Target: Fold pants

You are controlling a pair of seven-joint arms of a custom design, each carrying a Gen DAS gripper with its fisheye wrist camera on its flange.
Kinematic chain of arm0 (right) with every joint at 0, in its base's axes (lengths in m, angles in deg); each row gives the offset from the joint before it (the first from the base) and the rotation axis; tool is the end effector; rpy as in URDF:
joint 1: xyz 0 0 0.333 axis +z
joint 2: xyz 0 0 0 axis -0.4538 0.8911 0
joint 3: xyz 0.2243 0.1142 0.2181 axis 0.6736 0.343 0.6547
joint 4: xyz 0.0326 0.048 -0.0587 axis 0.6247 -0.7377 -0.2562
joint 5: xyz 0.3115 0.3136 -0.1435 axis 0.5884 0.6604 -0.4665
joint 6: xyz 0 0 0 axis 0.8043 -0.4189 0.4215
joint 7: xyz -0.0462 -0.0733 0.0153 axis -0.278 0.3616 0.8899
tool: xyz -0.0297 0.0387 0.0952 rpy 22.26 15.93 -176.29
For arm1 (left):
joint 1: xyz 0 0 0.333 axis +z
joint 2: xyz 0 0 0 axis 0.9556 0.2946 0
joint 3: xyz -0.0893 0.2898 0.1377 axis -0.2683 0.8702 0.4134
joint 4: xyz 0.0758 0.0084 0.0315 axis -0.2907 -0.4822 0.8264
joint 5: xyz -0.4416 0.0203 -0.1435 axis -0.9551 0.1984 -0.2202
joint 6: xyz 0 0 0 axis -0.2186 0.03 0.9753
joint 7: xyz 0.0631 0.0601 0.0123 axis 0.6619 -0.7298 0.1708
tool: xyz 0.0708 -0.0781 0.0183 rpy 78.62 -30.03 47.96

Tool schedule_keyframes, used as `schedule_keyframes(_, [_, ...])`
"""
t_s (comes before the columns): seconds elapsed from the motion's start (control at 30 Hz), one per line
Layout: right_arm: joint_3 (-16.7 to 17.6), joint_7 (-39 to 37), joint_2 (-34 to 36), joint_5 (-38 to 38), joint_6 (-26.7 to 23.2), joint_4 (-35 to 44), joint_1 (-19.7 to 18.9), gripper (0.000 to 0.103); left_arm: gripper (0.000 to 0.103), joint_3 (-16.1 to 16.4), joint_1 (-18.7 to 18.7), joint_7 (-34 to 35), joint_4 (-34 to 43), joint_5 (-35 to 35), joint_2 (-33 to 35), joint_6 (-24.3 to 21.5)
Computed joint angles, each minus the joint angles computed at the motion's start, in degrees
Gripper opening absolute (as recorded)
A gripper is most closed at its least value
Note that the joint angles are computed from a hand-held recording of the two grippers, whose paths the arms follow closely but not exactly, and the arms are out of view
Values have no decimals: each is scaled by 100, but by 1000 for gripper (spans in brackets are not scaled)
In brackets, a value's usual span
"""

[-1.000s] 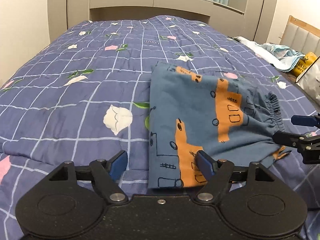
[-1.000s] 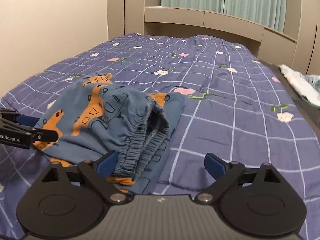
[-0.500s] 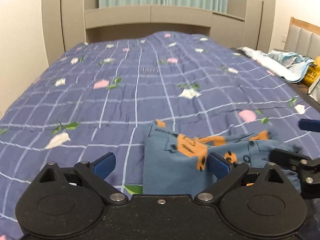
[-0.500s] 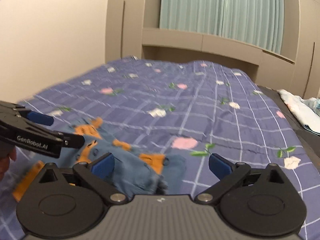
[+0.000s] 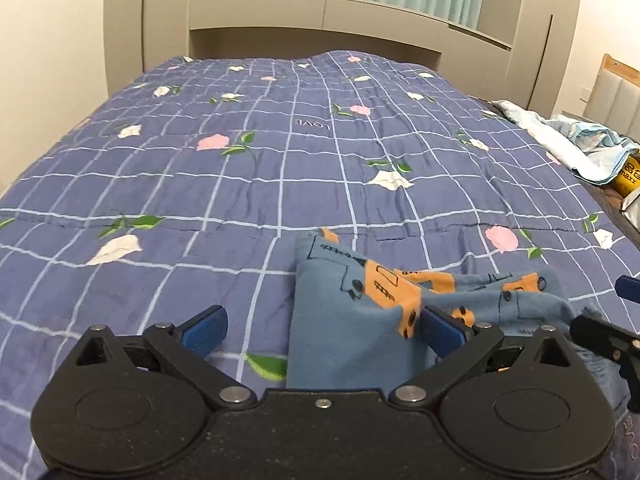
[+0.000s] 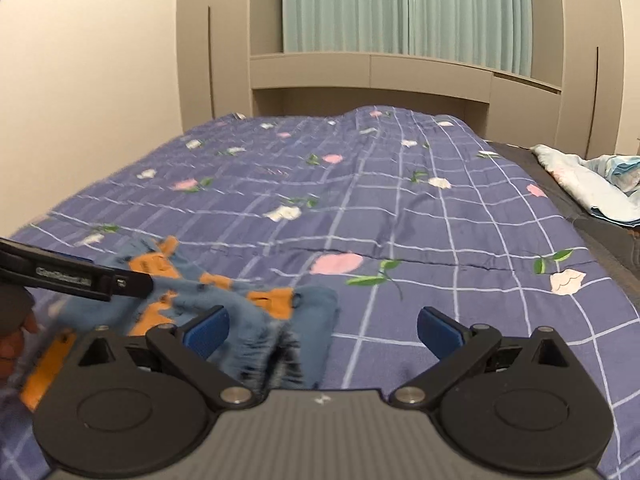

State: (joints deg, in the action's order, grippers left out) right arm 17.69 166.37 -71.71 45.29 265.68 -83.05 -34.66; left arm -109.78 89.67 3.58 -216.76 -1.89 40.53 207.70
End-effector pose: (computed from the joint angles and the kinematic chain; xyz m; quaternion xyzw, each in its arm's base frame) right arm 0.4212 0.2444 0.4203 -0.7019 0.5055 -0.2842 0.4135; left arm 0.4405 -0.2761 0.4198 -0.6662 0.6184 -0.3242 0.2621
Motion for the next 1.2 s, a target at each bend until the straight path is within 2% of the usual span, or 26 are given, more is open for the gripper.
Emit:
schedule_keyframes(0.07, [-245,42,-89,-90,-40,-84,282,103,102,36,-125,-19,-108,-55,-130,-84])
schedule_keyframes(0.1, [-164,23,-124,-106,-89,-104,223,103,102,59,-194,-2,-153,-80,-159,-165])
schedule_keyframes(0.17, [336,85,-250,-78,-366,-84,-250,103,102,170,-383,8,-271,-140,-195,-321])
schedule_keyframes(0.2, [355,160,-238,-108,-384,-111,-303,103,102,307,-556,-28,-406,-237,-258,-285])
schedule_keyframes(0.27, [-124,377,-219,-226,-398,-211,96,103,102,550,-880,-62,-682,-464,-500,-202])
schedule_keyframes(0.37, [-376,678,-534,-354,-481,-416,371,103,102,636,-1194,-85,-999,-772,-900,-292])
schedule_keyframes(0.43, [-967,810,-557,-539,-524,-526,956,103,102,701,-1380,-7,-1154,-952,-980,-221])
schedule_keyframes(0.47, [-1150,793,-540,-561,-576,-547,1162,103,102,622,-1380,-20,-1203,-1006,-1039,-219])
schedule_keyframes(0.57, [-922,1039,-671,-855,-1035,-526,1036,103,102,361,-1383,-88,-1236,-1079,-1240,-429])
schedule_keyframes(0.7, [-970,1483,-1032,-963,-1329,-652,1183,103,102,282,-1534,-207,-1305,-1185,-1377,-542])
schedule_keyframes(0.77, [-903,1680,-1145,-1067,-1445,-693,1164,103,102,4,-1365,-435,-1384,-1100,-1527,-417])
schedule_keyframes(0.87, [-1029,1905,-1113,-1197,-1436,-744,1249,103,102,-363,-1144,-721,-1497,-1076,-1757,-219])
schedule_keyframes(0.97, [-1266,2111,-1162,-1290,-1608,-731,1452,103,102,-380,-1225,-734,-1488,-1132,-1826,-380])
schedule_keyframes(1.07, [-1129,2381,-1329,-1510,-1846,-711,1349,103,103,-480,-1147,-824,-1526,-1103,-1877,-292])
schedule_keyframes(1.2, [-1127,2639,-1329,-1790,-2019,-651,1360,103,103,-530,-1113,-847,-1550,-1138,-1899,-233])
